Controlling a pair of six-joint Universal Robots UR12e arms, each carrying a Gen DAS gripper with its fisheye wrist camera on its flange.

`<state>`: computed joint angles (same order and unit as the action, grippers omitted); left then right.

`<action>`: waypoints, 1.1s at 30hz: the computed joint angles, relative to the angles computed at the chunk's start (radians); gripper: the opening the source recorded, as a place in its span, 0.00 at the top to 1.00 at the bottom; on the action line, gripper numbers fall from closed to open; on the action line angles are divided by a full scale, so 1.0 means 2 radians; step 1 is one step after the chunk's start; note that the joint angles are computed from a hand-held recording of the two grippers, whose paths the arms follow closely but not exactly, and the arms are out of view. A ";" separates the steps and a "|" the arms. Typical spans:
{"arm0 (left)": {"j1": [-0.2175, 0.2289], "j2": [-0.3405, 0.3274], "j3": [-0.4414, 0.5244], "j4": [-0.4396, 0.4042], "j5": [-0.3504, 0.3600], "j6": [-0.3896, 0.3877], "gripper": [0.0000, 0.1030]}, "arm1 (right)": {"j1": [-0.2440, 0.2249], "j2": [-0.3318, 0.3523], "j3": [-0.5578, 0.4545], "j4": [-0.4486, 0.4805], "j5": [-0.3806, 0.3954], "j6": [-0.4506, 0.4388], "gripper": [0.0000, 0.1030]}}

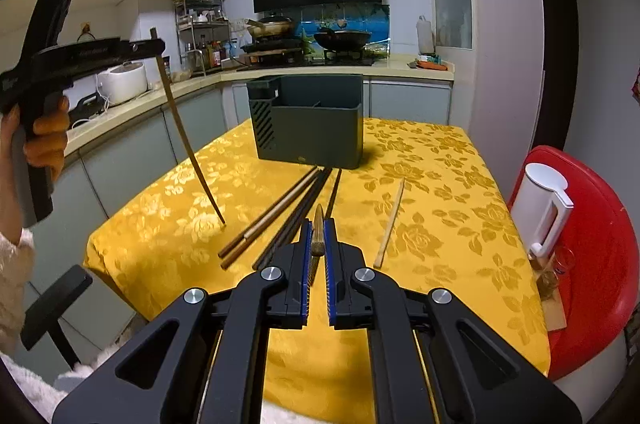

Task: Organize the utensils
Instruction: 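Lower both chopsticks into the green holder and open both tools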

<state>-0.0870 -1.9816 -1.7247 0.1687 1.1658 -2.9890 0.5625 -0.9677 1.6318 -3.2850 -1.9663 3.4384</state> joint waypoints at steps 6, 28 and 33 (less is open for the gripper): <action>0.001 -0.004 0.004 0.003 -0.003 -0.002 0.95 | -0.005 0.008 -0.025 -0.021 0.005 -0.023 0.94; 0.000 -0.022 0.045 -0.016 0.001 -0.013 0.95 | -0.044 0.031 -0.144 0.051 0.055 -0.003 0.94; -0.004 -0.027 0.066 -0.020 0.013 -0.007 0.95 | -0.046 0.034 -0.166 0.061 0.041 -0.010 0.94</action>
<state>-0.0957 -2.0364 -1.5935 0.1283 1.1915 -3.0032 0.4700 -0.8989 1.2990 -3.1623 -1.8839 3.4179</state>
